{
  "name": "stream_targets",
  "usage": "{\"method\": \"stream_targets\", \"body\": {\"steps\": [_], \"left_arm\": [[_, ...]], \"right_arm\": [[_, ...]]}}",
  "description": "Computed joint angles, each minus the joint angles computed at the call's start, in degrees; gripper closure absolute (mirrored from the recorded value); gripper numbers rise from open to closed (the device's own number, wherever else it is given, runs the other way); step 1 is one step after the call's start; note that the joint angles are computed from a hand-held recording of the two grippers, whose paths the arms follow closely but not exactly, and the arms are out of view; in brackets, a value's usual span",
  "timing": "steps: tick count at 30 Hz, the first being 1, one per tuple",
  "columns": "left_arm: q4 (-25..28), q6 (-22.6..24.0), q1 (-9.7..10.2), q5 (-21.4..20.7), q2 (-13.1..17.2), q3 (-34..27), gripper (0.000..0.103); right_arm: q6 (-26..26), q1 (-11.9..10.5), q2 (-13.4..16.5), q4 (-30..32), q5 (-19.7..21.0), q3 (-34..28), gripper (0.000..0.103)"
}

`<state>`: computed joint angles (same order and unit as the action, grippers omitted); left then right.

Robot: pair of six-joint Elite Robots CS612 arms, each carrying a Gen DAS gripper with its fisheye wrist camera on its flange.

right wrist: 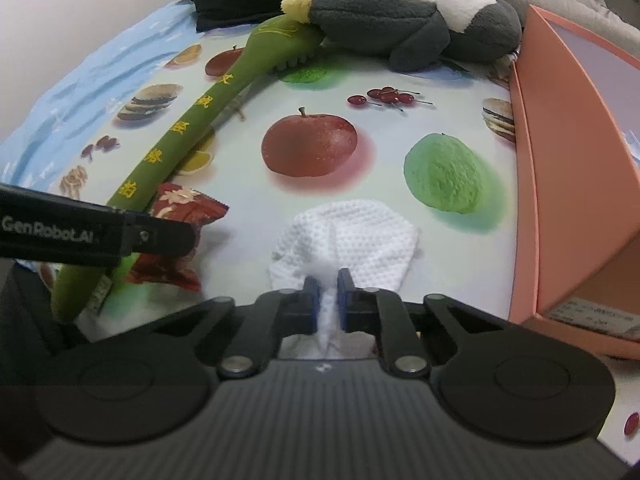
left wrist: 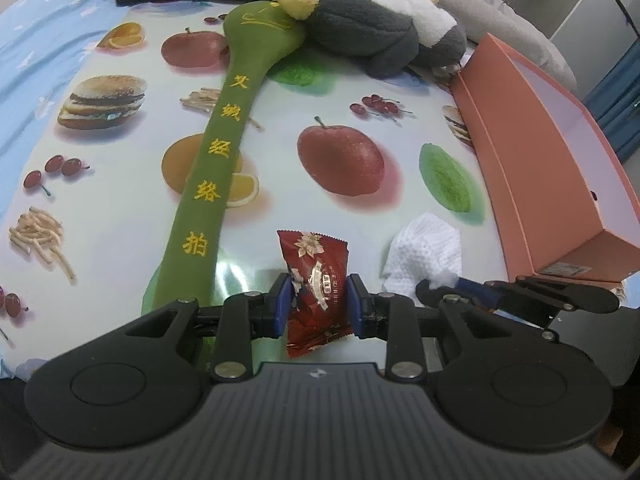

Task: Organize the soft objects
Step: 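Lift and carry the candy with left tool while right tool carries the tissue over the box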

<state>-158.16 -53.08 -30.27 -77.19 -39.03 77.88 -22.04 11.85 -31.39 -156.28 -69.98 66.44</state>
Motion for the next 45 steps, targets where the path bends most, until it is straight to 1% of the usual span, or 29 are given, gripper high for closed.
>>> {"method": "stream_targets", "body": {"steps": [2, 5, 14, 18, 24, 29, 33, 38, 41, 45], "left_arm": [[-0.29, 0.48, -0.04, 0.11, -0.11, -0.09, 0.069], [-0.96, 1.29, -0.12, 0.31, -0.4, -0.25, 0.069], [-3.67, 5.02, -0.61, 1.06, -1.8, -1.3, 0.069], [-5.01, 7.12, -0.92, 1.77, -2.41, -2.19, 0.069], [-7.37, 10.98, -1.5, 2.56, -2.85, -4.3, 0.069], [-8.1, 14.25, -1.91, 2.35, -2.01, -7.91, 0.069], [-7.24, 16.63, -2.12, 1.3, -0.18, -12.62, 0.069], [-4.09, 19.15, -2.18, -1.11, 3.72, -20.92, 0.069], [-0.69, 20.18, -2.14, -3.27, 7.03, -27.47, 0.069], [6.3, 21.6, -2.06, -5.46, 12.84, -38.49, 0.069]], "right_arm": [[1.16, -0.11, -0.48, -0.02, -0.1, 0.43, 0.092], [3.01, -0.42, -1.79, -1.88, 0.03, 1.92, 0.092], [8.45, -1.96, -6.41, -6.89, 3.35, 5.66, 0.092], [9.56, -2.43, -8.07, -9.79, 4.29, 7.03, 0.092], [11.62, -3.27, -9.9, -15.99, 4.49, 8.25, 0.092], [13.85, -4.27, -10.78, -20.28, 3.71, 8.41, 0.092], [15.08, -5.23, -10.96, -22.34, 2.48, 7.77, 0.092], [16.7, -6.68, -10.27, -22.87, 0.74, 5.76, 0.092], [17.57, -7.58, -9.42, -21.46, -0.16, 4.1, 0.092], [18.65, -8.74, -7.56, -17.59, -1.62, 0.86, 0.092]]}}
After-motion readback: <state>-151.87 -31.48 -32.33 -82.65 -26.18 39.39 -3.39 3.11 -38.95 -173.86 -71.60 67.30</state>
